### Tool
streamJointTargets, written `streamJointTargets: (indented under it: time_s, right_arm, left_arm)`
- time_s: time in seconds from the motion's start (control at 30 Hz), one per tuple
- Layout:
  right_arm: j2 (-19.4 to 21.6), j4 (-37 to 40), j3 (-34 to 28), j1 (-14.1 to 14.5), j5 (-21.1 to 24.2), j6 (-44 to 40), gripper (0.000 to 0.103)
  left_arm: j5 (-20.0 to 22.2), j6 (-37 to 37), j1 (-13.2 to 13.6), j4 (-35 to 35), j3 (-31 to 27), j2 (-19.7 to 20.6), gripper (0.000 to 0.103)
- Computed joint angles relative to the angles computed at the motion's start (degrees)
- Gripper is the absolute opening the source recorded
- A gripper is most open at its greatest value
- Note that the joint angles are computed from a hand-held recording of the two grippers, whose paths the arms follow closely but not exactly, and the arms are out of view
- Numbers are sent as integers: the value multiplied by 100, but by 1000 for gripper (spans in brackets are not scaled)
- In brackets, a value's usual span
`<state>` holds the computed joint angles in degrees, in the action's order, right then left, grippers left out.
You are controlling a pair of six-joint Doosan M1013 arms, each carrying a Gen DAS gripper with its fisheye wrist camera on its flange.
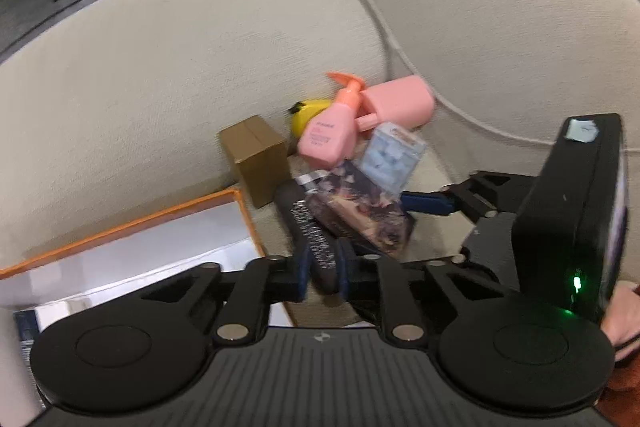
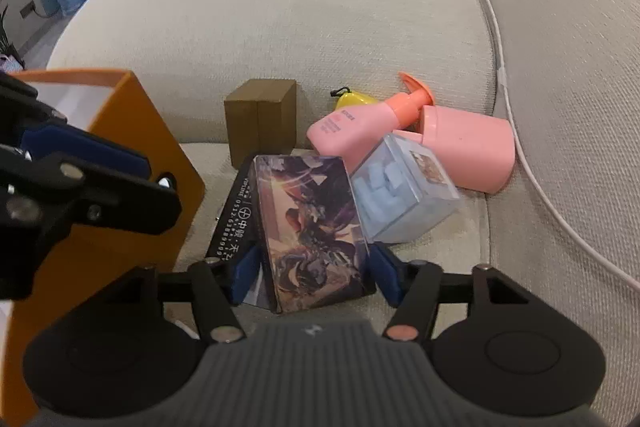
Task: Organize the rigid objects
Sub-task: 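Grasp the checkered case with the left gripper while the right grasps the patterned card box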
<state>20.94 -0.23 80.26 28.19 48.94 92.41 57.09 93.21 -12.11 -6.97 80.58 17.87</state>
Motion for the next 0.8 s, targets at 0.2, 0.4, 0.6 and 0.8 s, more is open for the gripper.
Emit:
streamJointTargets:
  time_s: [0.2, 0.4, 0.6, 0.8]
  right_arm:
    - [-21, 223, -22, -80, 156, 158, 61]
    - [-282, 1286, 168, -471, 263, 643, 40]
    - [-448, 1753, 365, -762, 159, 1284, 33]
    - [-446, 1557, 344, -743, 42, 1277, 31]
  left_arm:
    - [78, -309, -77, 360, -65, 59, 9]
    - [139, -260, -180, 341, -158, 109, 23]
    - [352, -362, -322, 330, -423, 354, 36]
    - [766, -1043, -458, 975, -797, 721, 39]
